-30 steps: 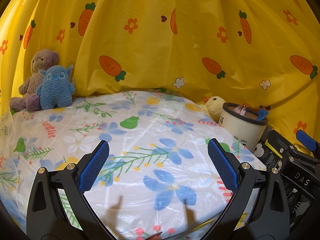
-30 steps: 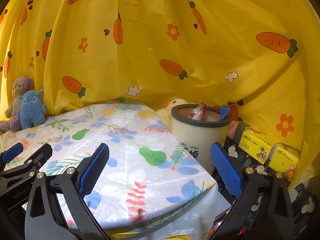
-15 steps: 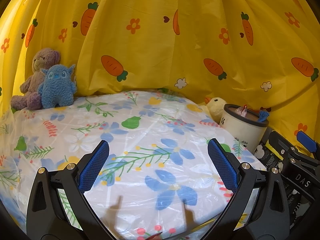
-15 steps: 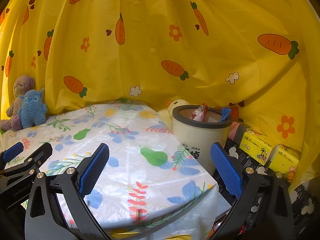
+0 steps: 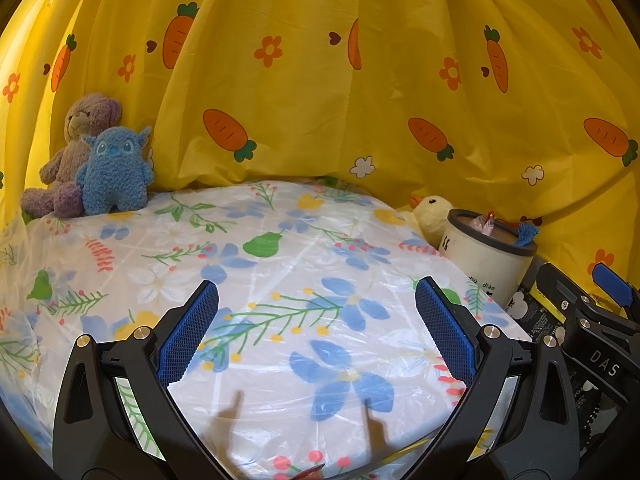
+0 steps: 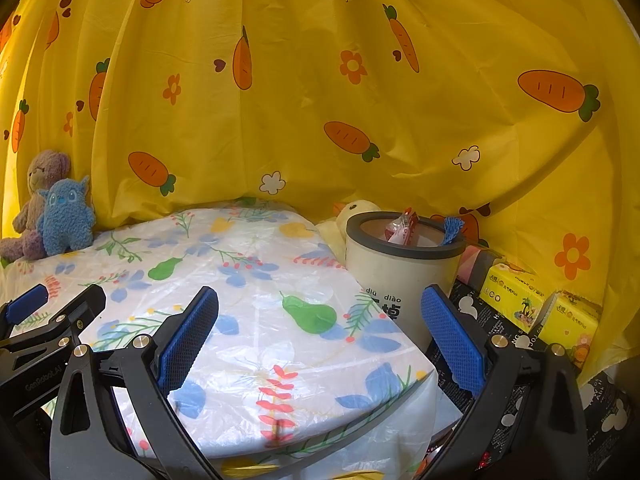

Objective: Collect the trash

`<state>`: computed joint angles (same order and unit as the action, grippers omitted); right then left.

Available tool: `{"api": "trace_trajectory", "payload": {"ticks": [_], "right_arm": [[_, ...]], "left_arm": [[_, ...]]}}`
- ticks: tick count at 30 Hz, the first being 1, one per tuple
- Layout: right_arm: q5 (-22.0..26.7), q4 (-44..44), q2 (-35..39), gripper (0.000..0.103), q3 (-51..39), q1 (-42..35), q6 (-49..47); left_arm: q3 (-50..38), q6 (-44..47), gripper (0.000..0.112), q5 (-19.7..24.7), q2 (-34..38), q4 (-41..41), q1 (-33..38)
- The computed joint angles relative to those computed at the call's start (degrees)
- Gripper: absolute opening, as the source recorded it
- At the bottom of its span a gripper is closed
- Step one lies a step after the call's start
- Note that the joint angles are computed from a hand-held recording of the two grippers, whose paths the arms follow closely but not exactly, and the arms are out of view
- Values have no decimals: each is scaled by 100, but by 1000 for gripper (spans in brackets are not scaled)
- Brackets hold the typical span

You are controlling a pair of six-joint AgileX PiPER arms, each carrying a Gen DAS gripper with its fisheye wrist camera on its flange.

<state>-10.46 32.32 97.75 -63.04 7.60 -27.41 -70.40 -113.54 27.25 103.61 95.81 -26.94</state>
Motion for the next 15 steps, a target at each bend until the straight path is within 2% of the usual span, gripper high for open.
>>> {"api": "trace_trajectory", "payload": {"ticks": [15], "right_arm": [[-26,137,2,97,4,19,-126]], "left_arm": [[-48,49,97,-3,24,-37,-13]]}}
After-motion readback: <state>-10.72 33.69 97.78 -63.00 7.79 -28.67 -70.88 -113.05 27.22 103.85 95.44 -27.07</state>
